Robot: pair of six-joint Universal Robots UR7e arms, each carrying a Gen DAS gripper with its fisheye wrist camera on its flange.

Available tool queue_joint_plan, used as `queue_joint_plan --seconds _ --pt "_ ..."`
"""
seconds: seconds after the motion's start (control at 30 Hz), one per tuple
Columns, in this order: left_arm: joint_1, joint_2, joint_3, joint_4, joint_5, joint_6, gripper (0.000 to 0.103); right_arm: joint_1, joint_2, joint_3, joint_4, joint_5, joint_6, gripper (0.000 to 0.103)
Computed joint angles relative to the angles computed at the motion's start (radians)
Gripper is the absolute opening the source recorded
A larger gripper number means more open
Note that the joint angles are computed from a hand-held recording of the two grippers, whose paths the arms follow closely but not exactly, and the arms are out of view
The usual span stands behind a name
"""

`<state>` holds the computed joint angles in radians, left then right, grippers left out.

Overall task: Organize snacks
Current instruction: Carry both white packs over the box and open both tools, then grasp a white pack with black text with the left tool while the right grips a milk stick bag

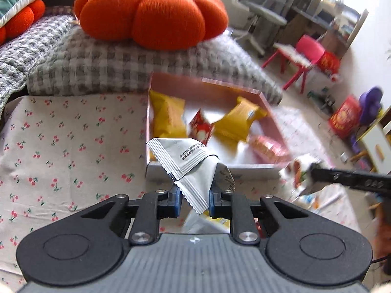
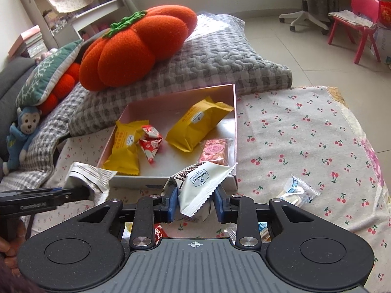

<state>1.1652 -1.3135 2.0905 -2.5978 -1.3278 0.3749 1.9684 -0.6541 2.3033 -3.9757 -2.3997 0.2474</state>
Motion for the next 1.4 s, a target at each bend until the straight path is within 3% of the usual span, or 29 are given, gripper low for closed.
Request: queue_joint_plan --seconds 0.2,0.3,0.37,0.4,0.43,0.47,0.5,0.67,0.83,1.13,1.4 --pt "-0.014 0.03 0.015 -0.092 -0.034 -0.002 0.018 0.0 0.011 -0.025 -0.063 0.004 -0.01 0.029" --pt "-0.024 0.069 0.022 -0.165 -0.041 -0.008 0.018 -0.003 0.063 -0.077 -0.205 0.009 -0.076 0.029" --pt "-0.031 0.099 0.035 -0.258 -0.039 -0.019 0.02 -0.007 0.126 -0.132 -0.36 0.012 -0.138 0.033" --pt "-0.036 0.118 0.042 -0.311 -0.03 -0.022 0.022 -0.009 0.143 -0.156 -0.387 0.008 -0.155 0.038" --pt "-0.043 0.129 0.049 -0.347 -0.013 -0.032 0.032 -0.014 0.145 -0.163 -0.372 0.011 -0.144 0.064" --pt "-0.046 0.138 0.047 -0.36 -0.003 -0.044 0.047 -0.018 0.143 -0.165 -0.352 0.014 -0.128 0.083" --pt "-0.046 0.141 0.043 -0.353 -0.001 -0.056 0.053 -0.019 0.144 -0.167 -0.346 0.013 -0.123 0.083" --pt "-0.028 0.116 0.036 -0.326 -0.019 -0.033 0.052 -0.038 0.117 -0.126 -0.327 0.05 -0.088 0.082" --pt "-0.021 0.091 0.034 -0.288 0.01 -0.049 0.054 -0.043 0.101 -0.087 -0.308 0.02 -0.057 0.082" --pt "-0.048 0.04 0.073 -0.203 0.077 -0.011 0.066 -0.011 0.079 -0.049 -0.234 -0.041 -0.042 0.082" --pt "-0.064 0.012 0.091 -0.091 0.147 -0.022 0.072 -0.012 0.051 -0.004 -0.124 -0.081 0.033 0.082"
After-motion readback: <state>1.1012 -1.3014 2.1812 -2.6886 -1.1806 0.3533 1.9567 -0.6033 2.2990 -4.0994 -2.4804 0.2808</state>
